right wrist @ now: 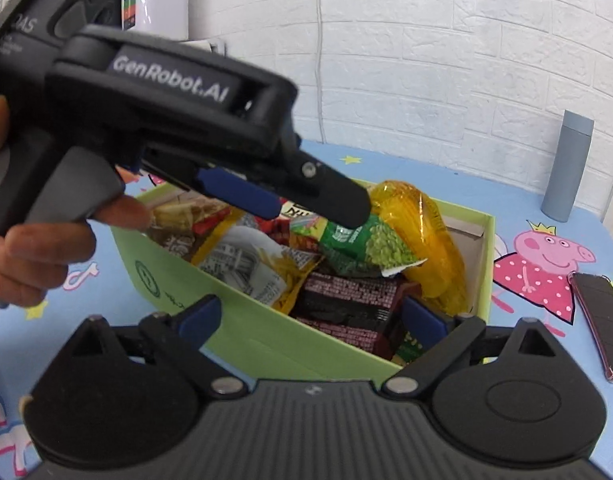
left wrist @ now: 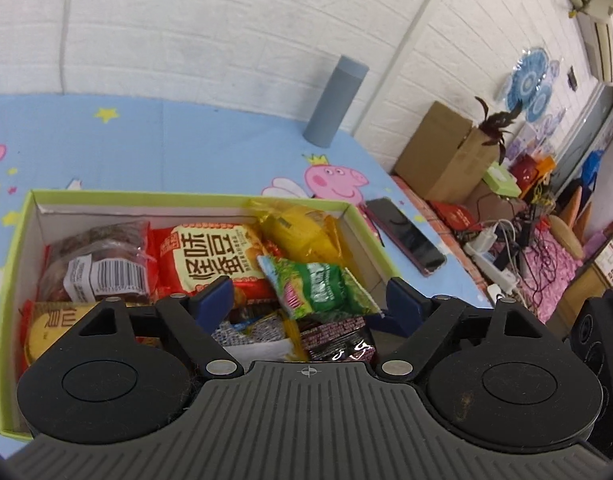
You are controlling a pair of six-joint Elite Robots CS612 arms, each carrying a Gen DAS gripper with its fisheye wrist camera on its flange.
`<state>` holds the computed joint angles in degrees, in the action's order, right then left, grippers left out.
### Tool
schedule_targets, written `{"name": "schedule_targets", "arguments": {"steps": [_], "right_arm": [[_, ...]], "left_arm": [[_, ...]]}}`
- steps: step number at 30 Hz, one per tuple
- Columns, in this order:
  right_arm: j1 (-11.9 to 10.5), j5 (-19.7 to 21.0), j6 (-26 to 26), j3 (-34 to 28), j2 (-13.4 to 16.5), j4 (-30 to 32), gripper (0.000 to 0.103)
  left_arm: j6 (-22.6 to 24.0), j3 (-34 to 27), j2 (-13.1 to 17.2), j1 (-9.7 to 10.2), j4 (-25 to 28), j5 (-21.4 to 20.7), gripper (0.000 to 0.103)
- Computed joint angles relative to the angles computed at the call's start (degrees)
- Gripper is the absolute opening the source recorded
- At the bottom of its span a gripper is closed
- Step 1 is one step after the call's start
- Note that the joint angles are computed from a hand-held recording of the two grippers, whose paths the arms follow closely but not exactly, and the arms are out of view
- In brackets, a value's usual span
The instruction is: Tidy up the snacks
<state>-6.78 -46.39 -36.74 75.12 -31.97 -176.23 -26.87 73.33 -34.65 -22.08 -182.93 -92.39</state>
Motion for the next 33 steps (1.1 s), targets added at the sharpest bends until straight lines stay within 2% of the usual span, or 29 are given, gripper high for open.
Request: {"name": "schedule_targets", "arguments": {"steps": [3,7,13,18,20,23,27,29,33], "right_arm": [[0.2,-1.2,0.0,0.4,-0.1,-1.2,0.096],[0.2,-1.8,2.6,1.6,-0.9,-2.6,0.096],[-1.1,-0.9,8.4,7.9,-4.2,-11.4,0.096],[-2.6,-1.6,12.4,17.2,-8.0,-19.9,0.096],[-3.1,-3.5,14.8,21.2,-9.5,-22.0,0.096],[-3.3,-8.7,20.1,26.3,-11.1,-26.8,0.096],[-3.2,-15.0,25.3,32.0,-12.1,-33.2,0.096],[-2.9,-17.5,27.5,33.6,-12.2,-35.4,0.096],[-3.1,-18.6,29.6,36.4,-12.7,-37.5,0.096]], "left_arm": [[0.8,0.0,-0.2,-0.32,0.2,-0.2,0.074],[1.5,2.4,-2.0,-1.06,0.0,2.8,0.074],[0.4,11.5,-7.0,-2.55,-8.2,6.7,0.082],[-3.1,21.5,-10.9,-5.51,-14.3,13.0,0.087],[-4.5,25.1,-12.0,-7.31,-15.1,17.1,0.087],[-6.5,29.7,-13.1,-10.10,-15.4,23.0,0.087],[-10.2,33.9,-13.5,-12.72,-15.8,26.7,0.087],[-11.7,35.4,-13.6,-13.54,-16.2,27.2,0.083],[-14.8,37.6,-13.9,-14.96,-14.8,28.9,0.083]]}}
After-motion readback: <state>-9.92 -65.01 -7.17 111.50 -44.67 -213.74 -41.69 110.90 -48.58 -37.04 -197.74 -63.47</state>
